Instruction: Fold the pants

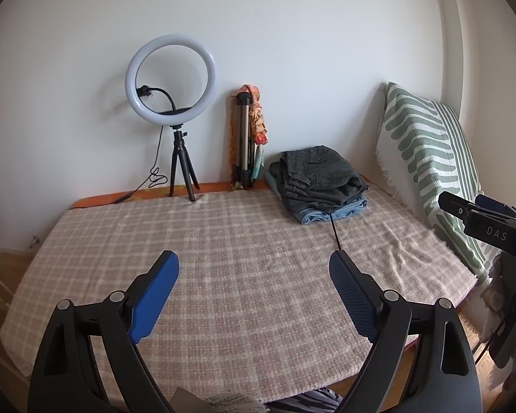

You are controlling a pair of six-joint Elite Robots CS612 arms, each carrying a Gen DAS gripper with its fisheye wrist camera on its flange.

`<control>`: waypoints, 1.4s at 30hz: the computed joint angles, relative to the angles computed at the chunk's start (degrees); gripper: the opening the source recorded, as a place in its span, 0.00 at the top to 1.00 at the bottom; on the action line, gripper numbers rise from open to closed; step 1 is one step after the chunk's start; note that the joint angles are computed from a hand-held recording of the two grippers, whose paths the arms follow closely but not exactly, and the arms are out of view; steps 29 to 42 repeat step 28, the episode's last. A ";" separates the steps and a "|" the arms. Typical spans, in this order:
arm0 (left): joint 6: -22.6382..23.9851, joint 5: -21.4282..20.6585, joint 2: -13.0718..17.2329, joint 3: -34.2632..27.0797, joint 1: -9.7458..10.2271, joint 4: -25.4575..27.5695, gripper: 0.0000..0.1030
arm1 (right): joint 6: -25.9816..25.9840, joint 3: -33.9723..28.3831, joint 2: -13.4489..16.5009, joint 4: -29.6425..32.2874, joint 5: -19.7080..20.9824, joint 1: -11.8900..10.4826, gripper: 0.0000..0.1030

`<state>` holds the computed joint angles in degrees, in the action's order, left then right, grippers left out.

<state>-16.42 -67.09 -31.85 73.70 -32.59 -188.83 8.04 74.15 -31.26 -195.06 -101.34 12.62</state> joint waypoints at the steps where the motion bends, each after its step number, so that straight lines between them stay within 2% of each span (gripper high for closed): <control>1: 0.08 -0.01 0.01 -0.02 0.00 0.01 0.13 | 0.05 0.02 -0.02 0.08 -0.12 0.03 0.00; 42: -1.29 0.69 0.44 0.11 0.45 -0.35 0.13 | 0.44 -0.70 0.63 1.62 1.10 -0.04 0.00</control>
